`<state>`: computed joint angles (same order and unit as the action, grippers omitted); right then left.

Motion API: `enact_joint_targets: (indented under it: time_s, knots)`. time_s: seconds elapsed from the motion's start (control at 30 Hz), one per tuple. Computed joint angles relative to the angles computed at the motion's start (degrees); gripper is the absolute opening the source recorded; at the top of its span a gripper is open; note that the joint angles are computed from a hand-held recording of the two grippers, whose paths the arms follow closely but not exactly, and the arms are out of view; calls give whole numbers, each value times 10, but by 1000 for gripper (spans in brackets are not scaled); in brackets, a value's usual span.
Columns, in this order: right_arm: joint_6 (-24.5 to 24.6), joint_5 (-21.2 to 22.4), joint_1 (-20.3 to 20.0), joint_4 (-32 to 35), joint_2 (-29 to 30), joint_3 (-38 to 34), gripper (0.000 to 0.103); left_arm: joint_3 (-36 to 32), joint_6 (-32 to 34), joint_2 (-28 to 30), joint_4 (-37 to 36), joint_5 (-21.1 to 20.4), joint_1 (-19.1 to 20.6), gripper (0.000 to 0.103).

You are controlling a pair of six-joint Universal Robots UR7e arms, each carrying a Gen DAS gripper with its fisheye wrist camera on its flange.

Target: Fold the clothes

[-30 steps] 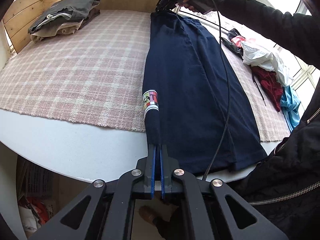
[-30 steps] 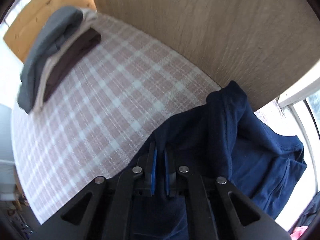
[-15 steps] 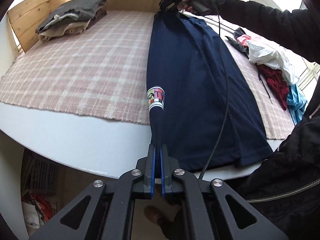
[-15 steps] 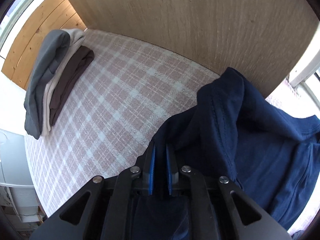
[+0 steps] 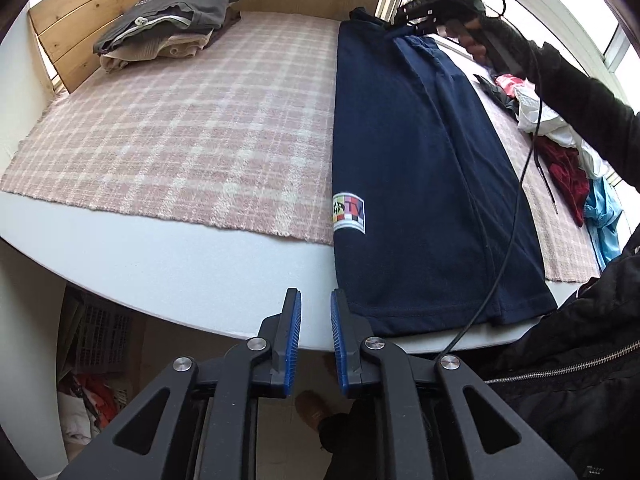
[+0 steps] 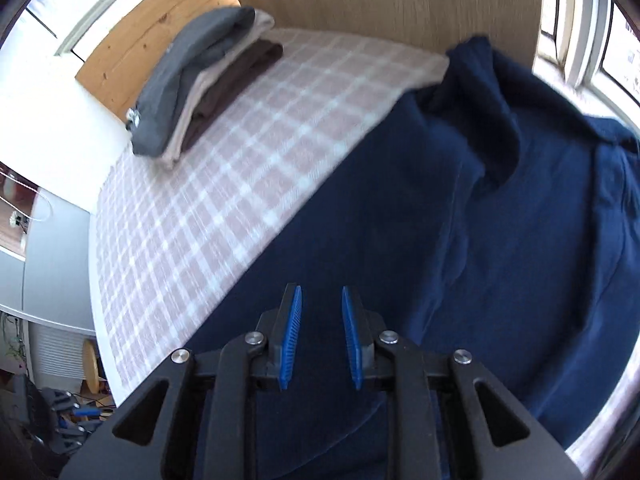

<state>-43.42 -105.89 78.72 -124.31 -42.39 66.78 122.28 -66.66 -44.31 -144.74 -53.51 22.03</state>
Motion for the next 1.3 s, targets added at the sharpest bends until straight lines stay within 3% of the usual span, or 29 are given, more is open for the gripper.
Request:
enact_joint_targets:
  time_s: [0.07, 0.13, 0.23, 0.33, 0.43, 0.5, 0.6, 0.7, 0.87, 0.9, 0.97, 1.03, 1.2, 1.3]
  knots:
    - [18, 24, -11, -14, -16, 21, 21, -13, 62, -5, -15, 11, 15, 15]
    - [43, 70, -21, -17, -39, 29, 21, -45, 162, 2, -33, 13, 44, 19]
    - [72, 97, -25, -72, -69, 38, 21, -106, 324, 24, -63, 8, 88, 22]
    - [101, 96, -20, -97, -90, 31, 21, -171, 480, 53, -112, -28, 139, 23]
    - [133, 57, -13, -134, -107, 36, 21, -247, 590, 83, -128, -88, 197, 24]
    - [151, 18, -12, -151, -114, 39, 21, -306, 621, 102, -98, -122, 232, 25]
    - [186, -25, -14, -152, -116, 31, 21, -404, 673, 142, -34, -119, 268, 25]
    - [205, -54, -25, -152, -118, 31, 22, -500, 696, 183, 28, -146, 300, 26]
    - [190, -25, -37, -141, -107, 10, 22, -637, 716, 260, 74, -148, 323, 29]
    - [183, -13, -35, -131, -98, -5, 26, -665, 720, 276, 80, -147, 326, 31]
    - [160, 7, -27, -108, -71, -47, 35, -726, 726, 311, 97, -143, 331, 32]
    - [121, 7, -12, -88, -30, -102, 38, -790, 728, 346, 118, -139, 337, 33]
    - [10, -41, 29, -67, 103, -265, 38, -941, 707, 423, 169, -148, 361, 34]
    - [-68, -100, 47, -82, 175, -334, 38, -1007, 693, 457, 186, -177, 376, 34]
